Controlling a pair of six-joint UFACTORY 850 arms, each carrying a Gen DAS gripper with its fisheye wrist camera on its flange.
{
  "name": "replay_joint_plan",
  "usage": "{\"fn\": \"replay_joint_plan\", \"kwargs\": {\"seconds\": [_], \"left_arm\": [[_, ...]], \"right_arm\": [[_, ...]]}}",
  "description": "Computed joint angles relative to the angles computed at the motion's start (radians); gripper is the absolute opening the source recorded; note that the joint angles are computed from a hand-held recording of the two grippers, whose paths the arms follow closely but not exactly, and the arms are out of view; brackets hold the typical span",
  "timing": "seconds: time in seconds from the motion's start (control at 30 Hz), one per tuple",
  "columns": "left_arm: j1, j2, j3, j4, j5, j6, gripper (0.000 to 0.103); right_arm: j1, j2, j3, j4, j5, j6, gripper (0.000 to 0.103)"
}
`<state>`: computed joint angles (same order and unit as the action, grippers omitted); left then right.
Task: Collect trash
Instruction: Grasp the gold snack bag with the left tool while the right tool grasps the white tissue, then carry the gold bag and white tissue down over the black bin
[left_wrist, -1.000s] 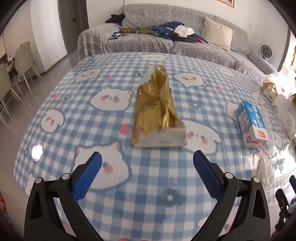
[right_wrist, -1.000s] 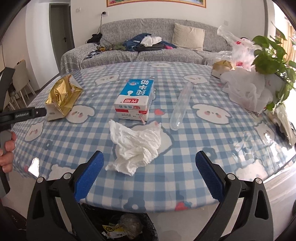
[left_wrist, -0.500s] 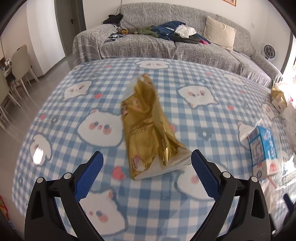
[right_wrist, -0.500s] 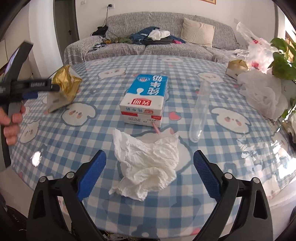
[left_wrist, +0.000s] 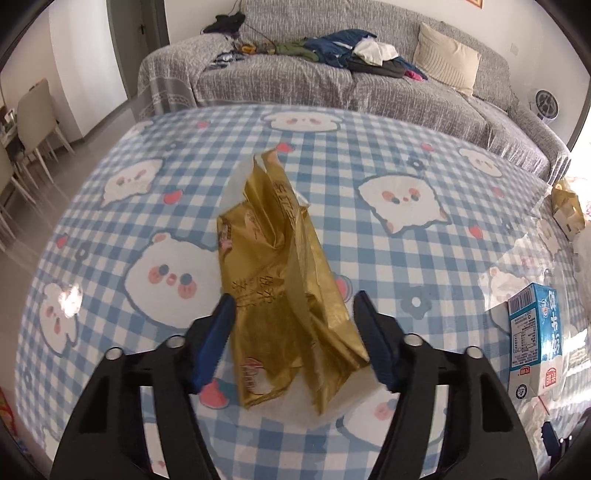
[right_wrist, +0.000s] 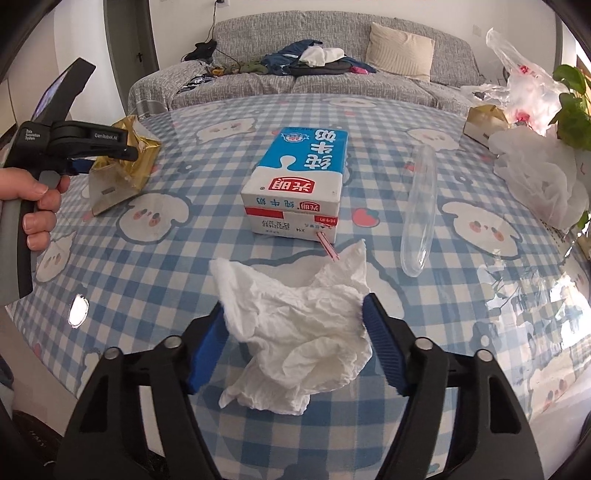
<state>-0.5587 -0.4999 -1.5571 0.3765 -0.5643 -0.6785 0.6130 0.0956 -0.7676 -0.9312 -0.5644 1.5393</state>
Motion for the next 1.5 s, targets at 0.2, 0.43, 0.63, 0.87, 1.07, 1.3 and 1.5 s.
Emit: {"fn": "replay_joint_plan", "kwargs": {"seconds": [0.2,0.43,0.63,0.87,1.07,1.3,1.5], "left_arm": [[-0.002,-0.016,-0.007,-0.026,-0.013,0.038,0.026],[-0.007,-0.016,0.002,-0.013,-0.014,0.038,0.006],[-0.010,-0.010,0.013,-0.004,-0.009,0.033,0.005],[-0.019,0.007,0.033,0.011,-0.011,0.029,0.005],[-0.023,0.031,0.055,0.000,-0.009,0.031,0.005],[-0.034,0.080,0.095,0.024,-0.009,0.006,0.005],[-0.045,0.119,0.134,0.041,-0.014,-0.012,0.005]], "right_arm": [[-0.009,-0.004,-0.001,0.023,0.006,-0.025,0.048],[-0.015,-0.001,0.002,0.019,-0.007,-0.026,0.029],[-0.016,0.002,0.005,0.017,-0.005,-0.031,0.018],[-0.013,0.008,0.007,0.019,-0.004,-0.031,0.015],[0.001,0.020,0.007,0.026,-0.020,-0.032,0.015],[0.018,0.051,0.013,0.037,-0.044,-0.035,0.015],[0.036,0.076,0.020,0.046,-0.065,-0.033,0.015]]}}
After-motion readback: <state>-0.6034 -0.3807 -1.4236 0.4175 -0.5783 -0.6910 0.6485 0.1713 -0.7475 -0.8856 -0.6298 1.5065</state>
